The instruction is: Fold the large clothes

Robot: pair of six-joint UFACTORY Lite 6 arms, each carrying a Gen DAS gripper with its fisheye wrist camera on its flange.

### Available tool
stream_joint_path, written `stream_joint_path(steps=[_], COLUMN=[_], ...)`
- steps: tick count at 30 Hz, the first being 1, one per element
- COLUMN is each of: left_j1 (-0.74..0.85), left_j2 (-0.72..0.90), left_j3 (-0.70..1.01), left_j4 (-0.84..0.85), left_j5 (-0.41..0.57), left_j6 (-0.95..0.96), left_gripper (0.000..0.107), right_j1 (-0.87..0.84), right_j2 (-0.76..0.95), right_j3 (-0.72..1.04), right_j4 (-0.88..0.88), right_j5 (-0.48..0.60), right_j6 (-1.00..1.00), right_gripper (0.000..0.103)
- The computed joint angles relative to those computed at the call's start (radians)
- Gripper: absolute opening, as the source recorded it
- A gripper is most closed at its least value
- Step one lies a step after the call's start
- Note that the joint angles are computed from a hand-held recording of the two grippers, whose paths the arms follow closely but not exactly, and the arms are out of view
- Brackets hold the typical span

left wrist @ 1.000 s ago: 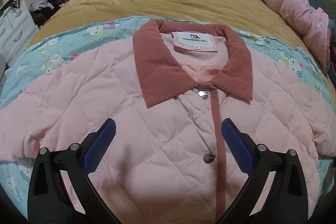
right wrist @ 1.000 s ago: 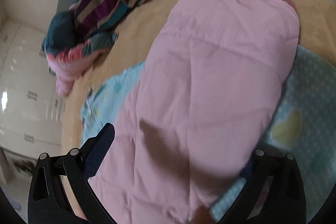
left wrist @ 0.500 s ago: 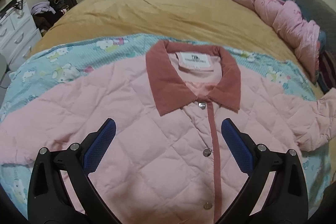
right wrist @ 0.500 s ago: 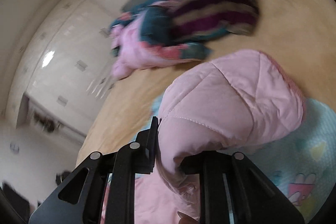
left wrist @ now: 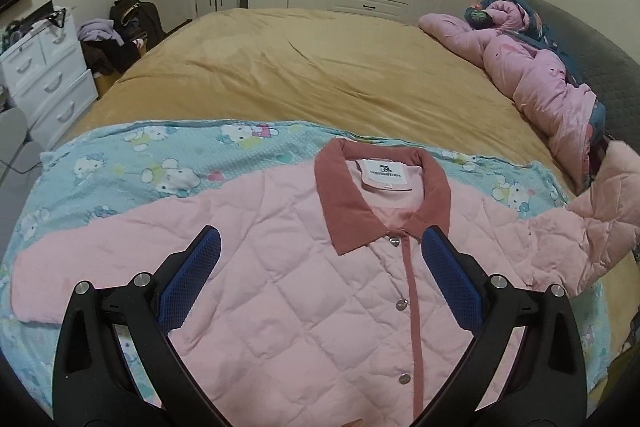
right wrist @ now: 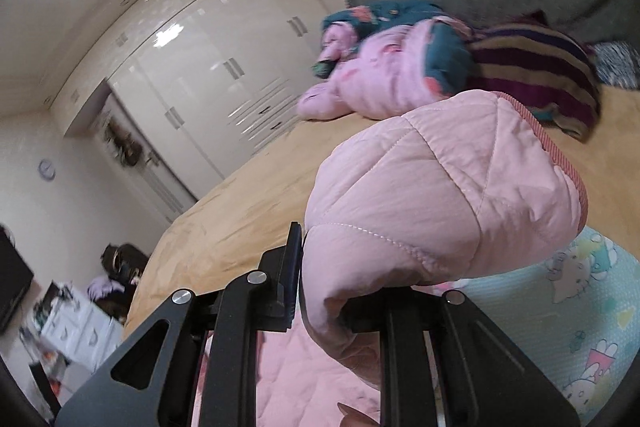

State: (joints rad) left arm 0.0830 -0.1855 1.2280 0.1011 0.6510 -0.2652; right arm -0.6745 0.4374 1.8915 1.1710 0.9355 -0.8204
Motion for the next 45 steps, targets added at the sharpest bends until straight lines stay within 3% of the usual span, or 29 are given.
stream_joint_path(steps=[11,19,24,32,36,38,40,41,44,45], left_j1=[0.16,0.334,0.412,0.548,0.575,0.579,0.58,0.577,0.537,0.523], left_j2=[-0.022,-0.033,-0.025,0.012,0.015,0.021,0.02,0.019,0.006,-0.001], left_j3=[0.081,0.049,-0.006,-0.141,-0.241,-0.284,-0.321,-0.345,-0.399,-0.41], left_j4=[-0.357,-0.608,-0.664,-0.783,-0.802,-0.803,-0.812,-0.828,-0.829,-0.83], left_j5=[0.072,0.123,0.13,0.115,0.085,0.066,0.049,0.05,0.028,0.022], left_j6=[0.365,0.651,0.77,0.932,0.985,1.0,1.011,1.025,1.031,1.029], left_gripper=[0.094,0.094,0.094,0.094,0.094,0.094,0.094,0.094,0.094,0.094], right_j1=[0.243,0.479,0.667,0.938,1.0,1.004,0.994,0.984,0.945,0.923], right_j2=[-0.22,-0.313,-0.356,-0.297,-0.22,-0.204,-0.199,-0.203,-0.242,-0.27], right_j3=[-0.187,-0.337,-0.48,-0.669,-0.743,-0.782,-0.815,-0.829,-0.848,-0.874], right_j4=[-0.074,-0.133,-0.175,-0.274,-0.147,0.02,0.149,0.185,0.118,0.132], right_j5=[-0.147,-0.319,-0.461,-0.663,-0.71,-0.718,-0.686,-0.664,-0.6,-0.588], right_j6=[0.007,-0.009,-0.053,-0.008,-0.072,-0.217,-0.324,-0.354,-0.254,-0.237], right_gripper=[0.017,0.017,0.017,0.017,0.019,0.025,0.05,0.054,0.067,0.08])
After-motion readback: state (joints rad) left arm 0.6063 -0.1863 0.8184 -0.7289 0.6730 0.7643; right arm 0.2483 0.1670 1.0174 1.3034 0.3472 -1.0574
